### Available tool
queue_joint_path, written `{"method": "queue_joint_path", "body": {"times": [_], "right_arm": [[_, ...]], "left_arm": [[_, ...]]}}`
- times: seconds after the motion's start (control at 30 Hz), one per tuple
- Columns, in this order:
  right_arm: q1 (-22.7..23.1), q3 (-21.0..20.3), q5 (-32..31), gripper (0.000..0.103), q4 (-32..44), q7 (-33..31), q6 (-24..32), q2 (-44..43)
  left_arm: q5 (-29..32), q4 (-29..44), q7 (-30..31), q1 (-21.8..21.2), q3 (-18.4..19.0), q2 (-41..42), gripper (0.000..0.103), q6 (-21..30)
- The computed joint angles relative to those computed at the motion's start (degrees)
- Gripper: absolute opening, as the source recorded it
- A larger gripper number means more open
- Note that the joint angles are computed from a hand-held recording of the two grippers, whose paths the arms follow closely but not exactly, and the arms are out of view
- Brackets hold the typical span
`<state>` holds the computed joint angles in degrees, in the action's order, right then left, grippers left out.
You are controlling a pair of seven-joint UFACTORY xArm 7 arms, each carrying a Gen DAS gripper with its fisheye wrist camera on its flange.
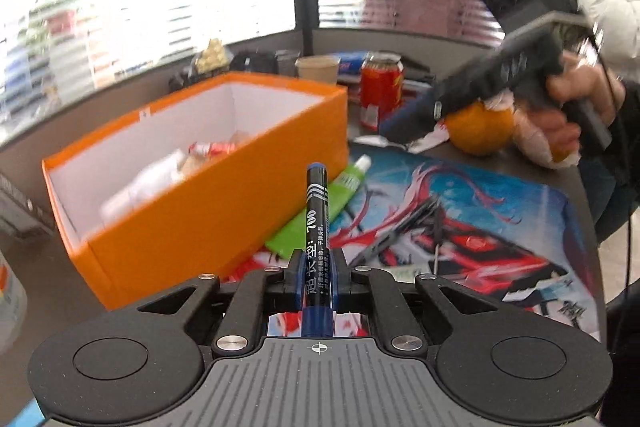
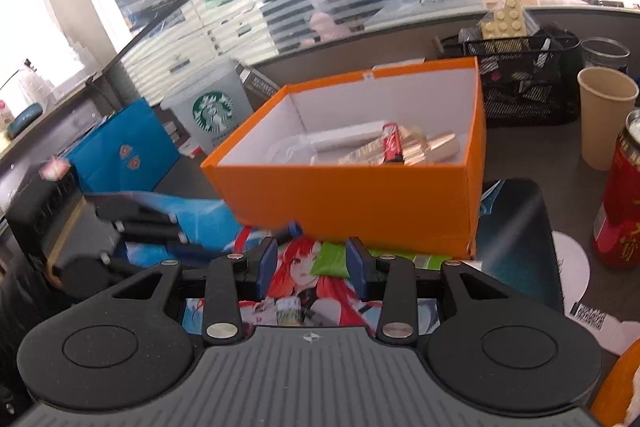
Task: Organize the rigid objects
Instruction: 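Grasp the blue marker with the left gripper while right grasps white lighter, then carry the blue marker into the orange box with the left gripper and release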
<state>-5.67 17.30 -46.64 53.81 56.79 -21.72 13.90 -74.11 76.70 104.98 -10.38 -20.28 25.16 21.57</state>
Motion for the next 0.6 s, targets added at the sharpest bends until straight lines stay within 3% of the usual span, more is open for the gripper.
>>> {"method": "queue_joint_path", "body": {"times": [0.37, 0.6], "right_arm": [[-1.78, 4.11, -2.53, 0.036, -0.95, 0.32, 1.31, 3.25], [-4.17, 7.60, -3.82, 0.036, -0.95, -0.39, 3.29, 4.77]], "left_arm": [[4.27, 4.88, -3.05, -0.90, 0.01, -0.79, 0.010, -1.30], [15.66, 13.27, -12.41, -2.10, 0.98, 3.24, 0.010, -1.11]]}}
